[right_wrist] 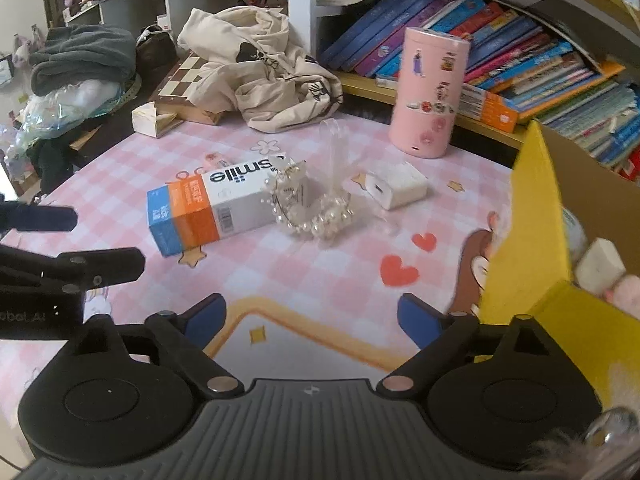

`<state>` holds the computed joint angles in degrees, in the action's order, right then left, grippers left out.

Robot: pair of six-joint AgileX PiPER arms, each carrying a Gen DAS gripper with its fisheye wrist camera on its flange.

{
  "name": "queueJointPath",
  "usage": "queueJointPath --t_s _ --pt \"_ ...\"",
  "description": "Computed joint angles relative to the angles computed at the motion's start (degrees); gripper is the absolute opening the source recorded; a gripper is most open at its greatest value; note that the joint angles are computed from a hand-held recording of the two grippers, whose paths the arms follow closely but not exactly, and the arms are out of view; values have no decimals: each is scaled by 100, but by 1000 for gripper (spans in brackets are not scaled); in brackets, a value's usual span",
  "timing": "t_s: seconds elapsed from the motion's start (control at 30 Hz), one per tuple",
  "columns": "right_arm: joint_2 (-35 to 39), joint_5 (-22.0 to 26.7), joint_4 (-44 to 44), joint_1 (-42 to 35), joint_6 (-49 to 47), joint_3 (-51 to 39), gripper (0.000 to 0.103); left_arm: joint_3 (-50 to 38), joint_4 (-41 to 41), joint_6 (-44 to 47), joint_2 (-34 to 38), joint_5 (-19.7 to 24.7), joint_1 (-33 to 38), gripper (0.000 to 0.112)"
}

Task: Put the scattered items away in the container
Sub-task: 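Reach the left tool to the Usmile box while the right tool reaches the pearl bracelet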

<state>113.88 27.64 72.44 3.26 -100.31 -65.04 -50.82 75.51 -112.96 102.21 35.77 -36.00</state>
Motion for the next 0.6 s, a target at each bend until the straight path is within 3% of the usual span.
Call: queueJointPath --t_s 0.13,0.4,0.6 --pt "415 -42 -184 172 201 -509 81 -312 -96 527 270 -271 415 85" --pt "1053 -39 -522 431 688 -1389 74 -675 -295 1157 677 -1011 1169 85" --pt "1518 57 -1012 588 1282 -2096 60 -881 -687 1778 942 -1611 1626 84"
